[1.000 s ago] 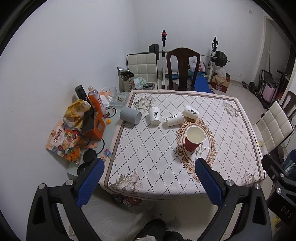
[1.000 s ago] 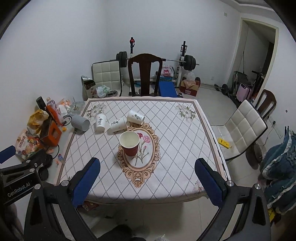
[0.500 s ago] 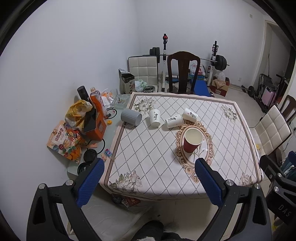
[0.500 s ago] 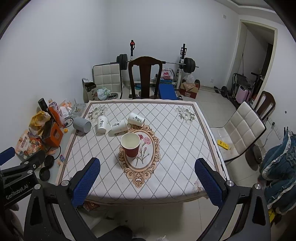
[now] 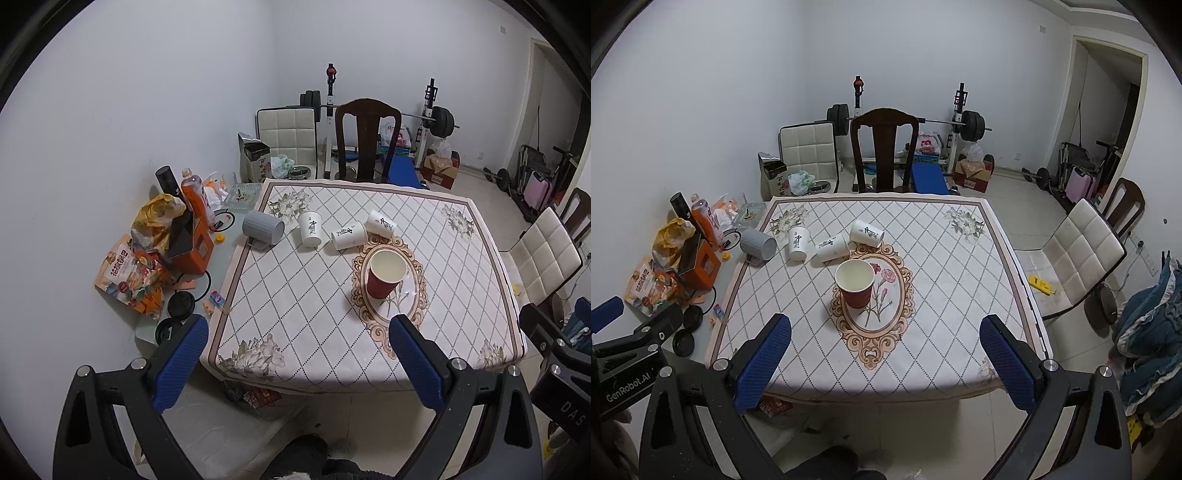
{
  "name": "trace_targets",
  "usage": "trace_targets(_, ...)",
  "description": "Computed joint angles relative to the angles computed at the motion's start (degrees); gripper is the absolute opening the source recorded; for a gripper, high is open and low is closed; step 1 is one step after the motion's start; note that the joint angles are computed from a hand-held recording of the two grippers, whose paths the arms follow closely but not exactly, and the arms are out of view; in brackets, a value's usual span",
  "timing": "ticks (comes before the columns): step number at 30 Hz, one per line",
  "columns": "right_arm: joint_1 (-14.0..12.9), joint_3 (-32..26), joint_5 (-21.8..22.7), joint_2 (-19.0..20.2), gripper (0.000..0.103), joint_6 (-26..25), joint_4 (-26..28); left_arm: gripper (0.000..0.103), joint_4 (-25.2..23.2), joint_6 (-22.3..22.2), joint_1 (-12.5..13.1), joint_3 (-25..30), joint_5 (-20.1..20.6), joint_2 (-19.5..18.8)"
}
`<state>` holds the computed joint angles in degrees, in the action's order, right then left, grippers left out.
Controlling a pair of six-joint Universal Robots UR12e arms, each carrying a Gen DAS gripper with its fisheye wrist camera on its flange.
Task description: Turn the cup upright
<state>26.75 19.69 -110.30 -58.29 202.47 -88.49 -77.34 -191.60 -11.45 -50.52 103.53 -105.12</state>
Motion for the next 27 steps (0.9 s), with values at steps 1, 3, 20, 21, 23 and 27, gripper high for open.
trace_targets(1, 0.0, -0.1, 0.0, 0.0, 0.103, 0.0, 0.1, 0.1, 0.1, 0.0, 0.0, 0.0, 0.0, 0.0)
trace_targets(3, 0.0, 0.1, 0.1, -0.1, 0.103, -0.1, 0.1, 0.1, 0.1, 0.1, 0.0, -0.2, -0.1, 0.1)
trace_targets(20, 0.1, 2.5, 1.2, -1.3, 0.103, -0.4, -0.9, 0.1, 0.7, -0.3, -0.4, -1.7, 0.2, 0.9)
trace_targets(21, 0.1, 2.7, 1.3, -1.4, 0.103, -0.4, -1.1, 0.1, 0.7, -0.3, -0.4, -1.8, 0.2, 1.0)
trace_targets(23, 0.1, 2.9, 1.4, -1.5, 0.103, -0.5, -1.2, 0.1, 0.7, -0.3, -0.4, -1.7, 0.2, 1.0)
trace_targets(27, 0.2, 2.1, 1.7, -1.0, 0.103, -0.7, -0.8, 0.1, 0.9, -0.6, -0.5, -2.0, 0.7, 1.1)
